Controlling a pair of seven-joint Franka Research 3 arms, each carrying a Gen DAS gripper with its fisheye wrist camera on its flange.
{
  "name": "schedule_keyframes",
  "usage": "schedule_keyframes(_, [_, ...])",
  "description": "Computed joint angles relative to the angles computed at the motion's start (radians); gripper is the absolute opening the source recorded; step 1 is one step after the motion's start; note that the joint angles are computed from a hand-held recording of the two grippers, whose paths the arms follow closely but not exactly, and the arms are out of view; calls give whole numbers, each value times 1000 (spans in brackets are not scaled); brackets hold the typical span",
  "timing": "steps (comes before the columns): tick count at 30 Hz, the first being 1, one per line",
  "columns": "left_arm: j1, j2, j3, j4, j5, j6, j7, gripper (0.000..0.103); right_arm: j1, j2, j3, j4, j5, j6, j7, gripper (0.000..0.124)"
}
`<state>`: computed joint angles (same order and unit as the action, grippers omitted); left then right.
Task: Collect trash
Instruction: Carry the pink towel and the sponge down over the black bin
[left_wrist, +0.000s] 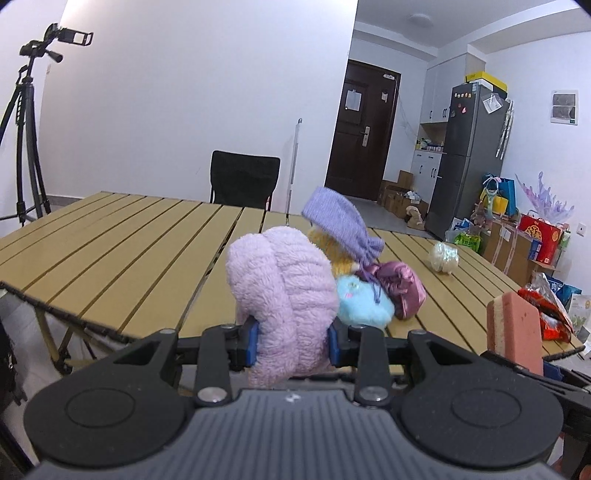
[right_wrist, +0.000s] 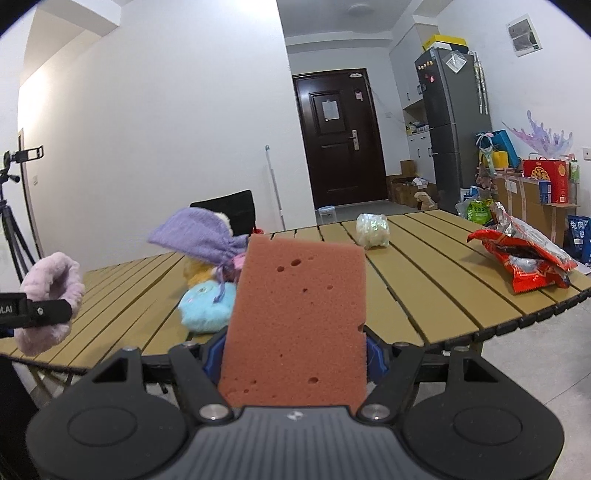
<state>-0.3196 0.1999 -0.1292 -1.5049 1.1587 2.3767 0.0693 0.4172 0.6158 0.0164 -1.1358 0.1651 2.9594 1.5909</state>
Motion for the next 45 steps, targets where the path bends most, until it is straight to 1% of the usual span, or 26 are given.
schedule_keyframes(4, [-1, -53, -11, -76, 20, -6, -44, 34, -14, -80, 30, -133, 17, 40, -43, 70])
schedule_keyframes(9, [11, -105, -42, -157, 18, -11, -66, 34, -29, -165, 57, -276, 46, 70, -92, 70])
schedule_keyframes(19, [17, -164, -95, -266, -40, -54, -30, 34, -31, -289, 76, -469, 71, 61, -164, 70])
schedule_keyframes(29, [10, -219, -136, -368, -107, -117, 6, 34, -31, -370, 88, -592, 80, -7, -209, 70])
schedule_keyframes(34, [8, -235, -148, -406, -144, -129, 37, 34, -25, -399, 86, -641, 65, -47, -219, 70])
schedule_keyframes(38, [7, -236, -151, -428, -195, -130, 77, 34, -15, -411, 75, -665, 29, -86, -201, 69])
schedule_keyframes(41, [4, -229, -153, -440, -229, -138, 110, 34, 0, -411, 56, -670, -33, -138, -151, 70])
schedule_keyframes(45, [1, -210, -148, -444, -286, -165, 157, 34, 3, -402, 50, -667, -85, -199, -114, 69])
